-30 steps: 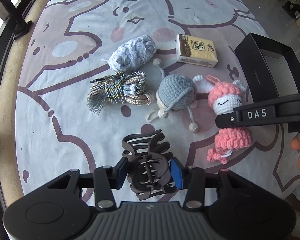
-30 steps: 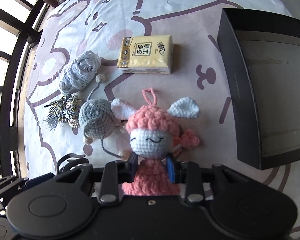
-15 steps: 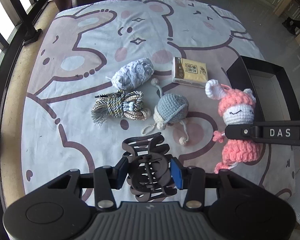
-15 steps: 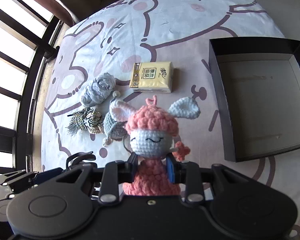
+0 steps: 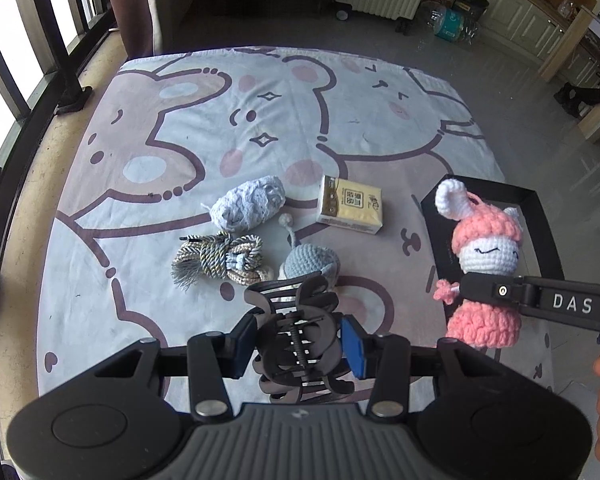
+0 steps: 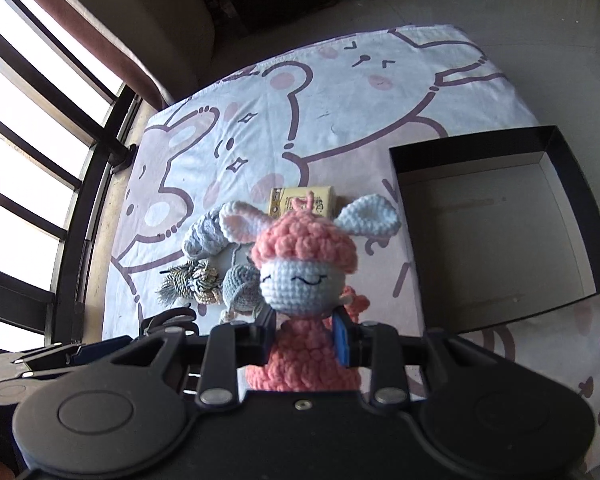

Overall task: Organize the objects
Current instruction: 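Lift the claw clip with the left gripper while the right gripper lifts the bunny toward the box, then lower the claw clip into the black box with the left gripper while the right lowers the bunny in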

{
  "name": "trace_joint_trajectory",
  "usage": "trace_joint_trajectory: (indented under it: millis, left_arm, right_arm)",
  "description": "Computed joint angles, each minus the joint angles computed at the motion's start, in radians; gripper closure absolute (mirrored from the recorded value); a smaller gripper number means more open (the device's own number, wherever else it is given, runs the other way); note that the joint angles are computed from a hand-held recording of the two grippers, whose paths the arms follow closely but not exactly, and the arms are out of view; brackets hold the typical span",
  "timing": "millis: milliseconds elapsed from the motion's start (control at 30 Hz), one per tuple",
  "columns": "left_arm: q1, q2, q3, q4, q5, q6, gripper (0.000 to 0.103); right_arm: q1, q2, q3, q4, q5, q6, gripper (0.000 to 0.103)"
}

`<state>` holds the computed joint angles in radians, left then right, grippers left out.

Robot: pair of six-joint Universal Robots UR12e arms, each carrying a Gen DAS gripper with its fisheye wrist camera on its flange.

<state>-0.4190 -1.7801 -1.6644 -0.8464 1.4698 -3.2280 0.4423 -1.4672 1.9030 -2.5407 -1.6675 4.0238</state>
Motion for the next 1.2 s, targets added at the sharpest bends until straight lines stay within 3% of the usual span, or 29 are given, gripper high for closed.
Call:
trace_joint_trajectory:
  millis: [600, 900, 1200]
  left_arm:
    - [-0.053, -0.025, 0.076, 0.065, -0.092, -0.004, 0.056]
    - [-0.109, -0.093, 0.158, 0.117, -0.146, -0.029, 0.056]
    - [-0.145, -0.167, 0.187, 0.15, -0.194, -0.059, 0.056]
  right_arm:
    - [-0.025, -0.084, 0.03, 0.036, -0.124, -0.02, 0.072]
    - [-0.082, -0.14, 0.076, 0.021, -0.151, -0.066, 0.072]
    - [-0.148, -0.161, 0.132, 0.037, -0.172, -0.189, 0.072]
